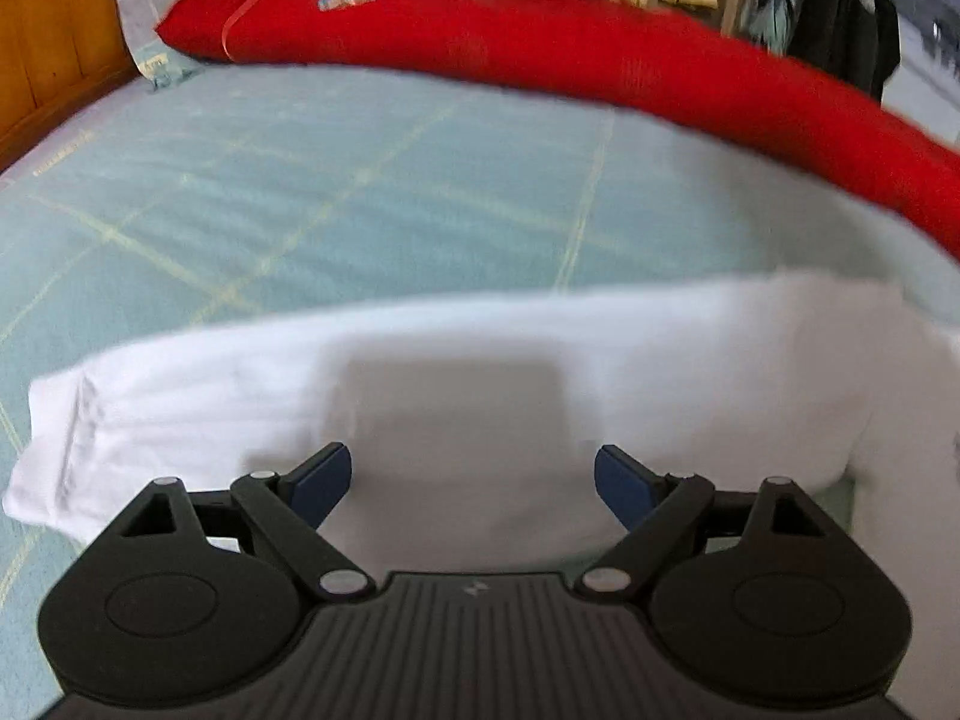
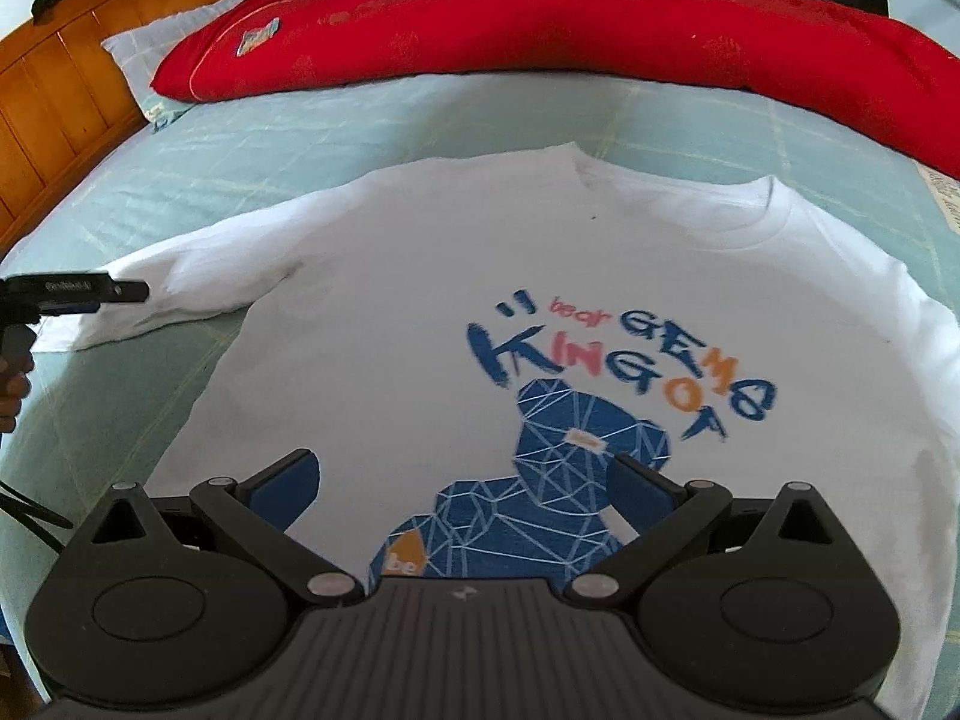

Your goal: Fold clothes

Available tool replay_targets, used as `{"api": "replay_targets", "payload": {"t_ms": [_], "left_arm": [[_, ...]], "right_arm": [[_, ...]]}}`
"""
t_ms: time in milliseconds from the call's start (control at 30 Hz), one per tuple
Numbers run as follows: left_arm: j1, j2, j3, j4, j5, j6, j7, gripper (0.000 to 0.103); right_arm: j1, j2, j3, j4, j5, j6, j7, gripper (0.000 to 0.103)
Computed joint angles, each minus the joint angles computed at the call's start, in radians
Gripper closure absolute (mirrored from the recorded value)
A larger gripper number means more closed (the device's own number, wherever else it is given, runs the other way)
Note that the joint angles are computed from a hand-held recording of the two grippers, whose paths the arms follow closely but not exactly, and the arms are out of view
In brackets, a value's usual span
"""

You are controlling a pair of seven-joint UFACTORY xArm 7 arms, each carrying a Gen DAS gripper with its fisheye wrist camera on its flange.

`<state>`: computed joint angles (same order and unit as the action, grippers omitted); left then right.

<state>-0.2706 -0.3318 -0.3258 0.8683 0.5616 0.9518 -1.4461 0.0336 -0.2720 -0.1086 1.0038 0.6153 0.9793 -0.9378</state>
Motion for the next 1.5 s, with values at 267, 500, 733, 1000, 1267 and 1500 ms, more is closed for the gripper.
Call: {"api": "replay_targets", "payload": {"t_ms": [267,500,733,1000,1267,1500], "left_arm": [[-0.034,0.004,-0.021,0.019,-0.036,0.073,-0.004,0.014],[-0.047,-0.004,-0.015,0.019,-0.057,0.072,-0.002,0.014],[-0.032,-0.142,-0.034,-0.053,-0.133,-0.005,-0.164,0.014],[0.16,-0.584,-0.156,-0.414,-0.216,-0.278,-0.76,0.017],[0.174,-0.833,-0.303,-0.636,-0.344,-0.293,-1.176,0.058],[0.182,-0.838,-0.309,-0.663,-0.29,-0.311,-1.216,0.06]], "right_arm": [[0.002,0.006,0.018,-0.025,-0.057,-0.003,-0.021,0.0],[0.012,-0.002,0.024,-0.037,-0.091,-0.024,-0.033,0.0],[0.016,-0.001,0.024,-0.035,-0.103,-0.024,-0.038,0.0],[0.016,0.005,0.026,-0.027,-0.108,-0.017,-0.016,0.0],[0.02,0.002,0.034,-0.035,-0.125,-0.034,-0.008,0.0],[0.024,0.009,0.043,-0.03,-0.147,-0.043,0.03,0.0]]}}
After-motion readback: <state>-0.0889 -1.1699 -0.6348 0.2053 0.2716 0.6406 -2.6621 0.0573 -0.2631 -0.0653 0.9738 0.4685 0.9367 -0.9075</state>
